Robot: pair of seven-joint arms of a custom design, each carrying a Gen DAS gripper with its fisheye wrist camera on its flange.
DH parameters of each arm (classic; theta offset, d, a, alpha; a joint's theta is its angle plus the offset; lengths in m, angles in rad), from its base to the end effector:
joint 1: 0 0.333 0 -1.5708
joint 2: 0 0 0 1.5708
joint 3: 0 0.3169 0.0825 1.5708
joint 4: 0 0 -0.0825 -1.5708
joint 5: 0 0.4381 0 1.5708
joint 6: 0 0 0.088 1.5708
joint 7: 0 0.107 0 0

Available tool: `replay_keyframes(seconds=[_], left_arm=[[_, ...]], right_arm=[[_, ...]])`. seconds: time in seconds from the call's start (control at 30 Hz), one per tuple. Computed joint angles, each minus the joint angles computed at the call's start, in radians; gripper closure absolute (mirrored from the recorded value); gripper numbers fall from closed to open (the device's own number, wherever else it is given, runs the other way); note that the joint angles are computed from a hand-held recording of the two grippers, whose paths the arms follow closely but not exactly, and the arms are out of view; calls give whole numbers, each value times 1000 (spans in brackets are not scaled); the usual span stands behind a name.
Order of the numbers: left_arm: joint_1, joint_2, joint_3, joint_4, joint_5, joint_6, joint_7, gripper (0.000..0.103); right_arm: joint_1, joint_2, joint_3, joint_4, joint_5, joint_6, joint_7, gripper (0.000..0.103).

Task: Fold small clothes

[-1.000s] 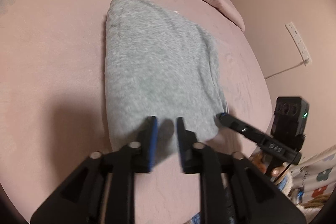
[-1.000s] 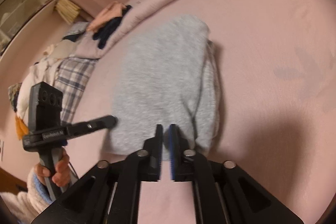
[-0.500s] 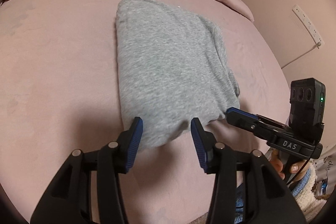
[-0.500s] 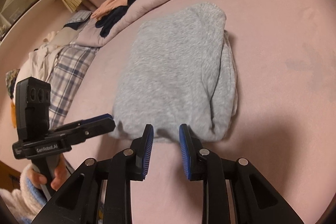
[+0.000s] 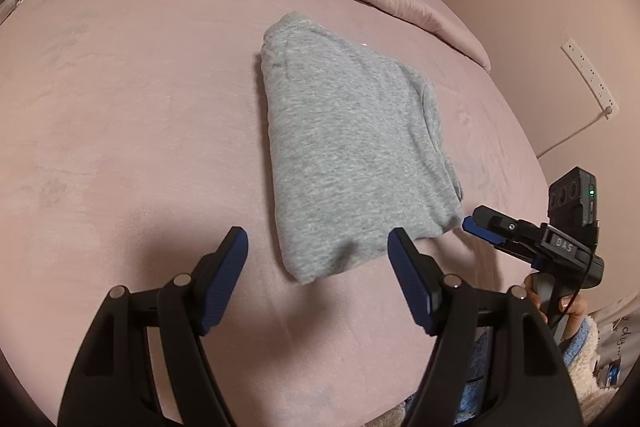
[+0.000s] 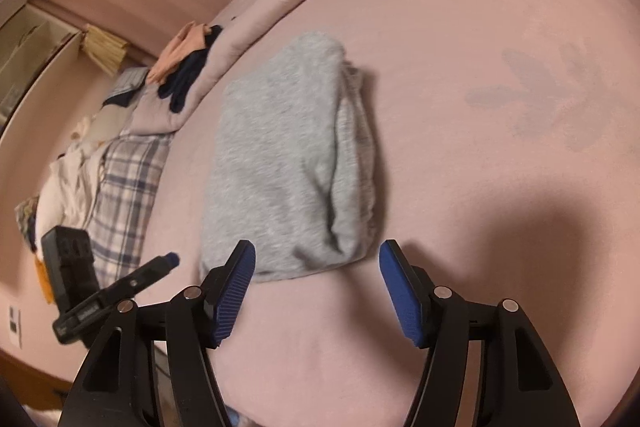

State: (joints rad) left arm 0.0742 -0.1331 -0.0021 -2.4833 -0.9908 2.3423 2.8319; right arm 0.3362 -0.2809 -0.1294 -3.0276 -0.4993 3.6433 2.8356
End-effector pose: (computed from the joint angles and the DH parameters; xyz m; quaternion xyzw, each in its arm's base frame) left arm 0.5010 0.0233 0.3060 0.4937 -0.8007 0.3365 0.0436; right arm 0.3387 0.1376 0.2850 -0.4548 0.7830 0.0091 0.4243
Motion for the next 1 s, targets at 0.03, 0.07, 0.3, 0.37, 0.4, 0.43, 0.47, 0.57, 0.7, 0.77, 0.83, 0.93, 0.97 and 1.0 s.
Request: replay_keyframes(seconds=[0.03,0.07,0.3,0.37,0.4,0.43,0.47,0.57,0.7,0.77,0.83,0.93,0.97,1.0], left_arm=[[1,4,0,3,2,0,-3,31],[1,8,-1,6,5,1,-9,31],[11,34,-5,29,11,-3,-26,31],[15,38,-6,32,11,-1,-29,31],[16,40,-6,33,10,-2,-30,31],[19,44,-5,35,10,-4,-32,31],[22,46,-5,36,12,-6,-40,30],[30,53,-4,39,9,-17,-55,26],[47,59,3,44,-20,-49,-83,15],[55,61,7,51,-32,-73,-89,2],[64,68,9,64,-30,-100,-108,1],[75,70,13,72,-67,-122,-104,1],[79,76,14,81,-77,-133,-104,1],[85,84,16,91,-84,-145,-113,1]], right_arm=[[3,9,-6,7,-6,2,9,38],[5,20,-9,15,-11,5,18,38],[-17,46,3,44,-44,9,44,38],[-24,48,14,47,-36,14,41,38],[-26,48,17,48,-36,12,40,38],[-27,49,14,52,-45,2,45,38],[-26,47,13,55,-52,-12,51,38],[-19,33,8,60,-60,-55,51,38],[-12,23,-6,55,-50,-53,34,38],[-10,14,-10,54,-40,-66,27,34],[2,8,-27,55,-43,-89,32,31],[23,7,-70,62,-70,-103,36,31],[29,8,-85,66,-82,-108,39,31],[30,8,-91,68,-85,-110,37,31]])
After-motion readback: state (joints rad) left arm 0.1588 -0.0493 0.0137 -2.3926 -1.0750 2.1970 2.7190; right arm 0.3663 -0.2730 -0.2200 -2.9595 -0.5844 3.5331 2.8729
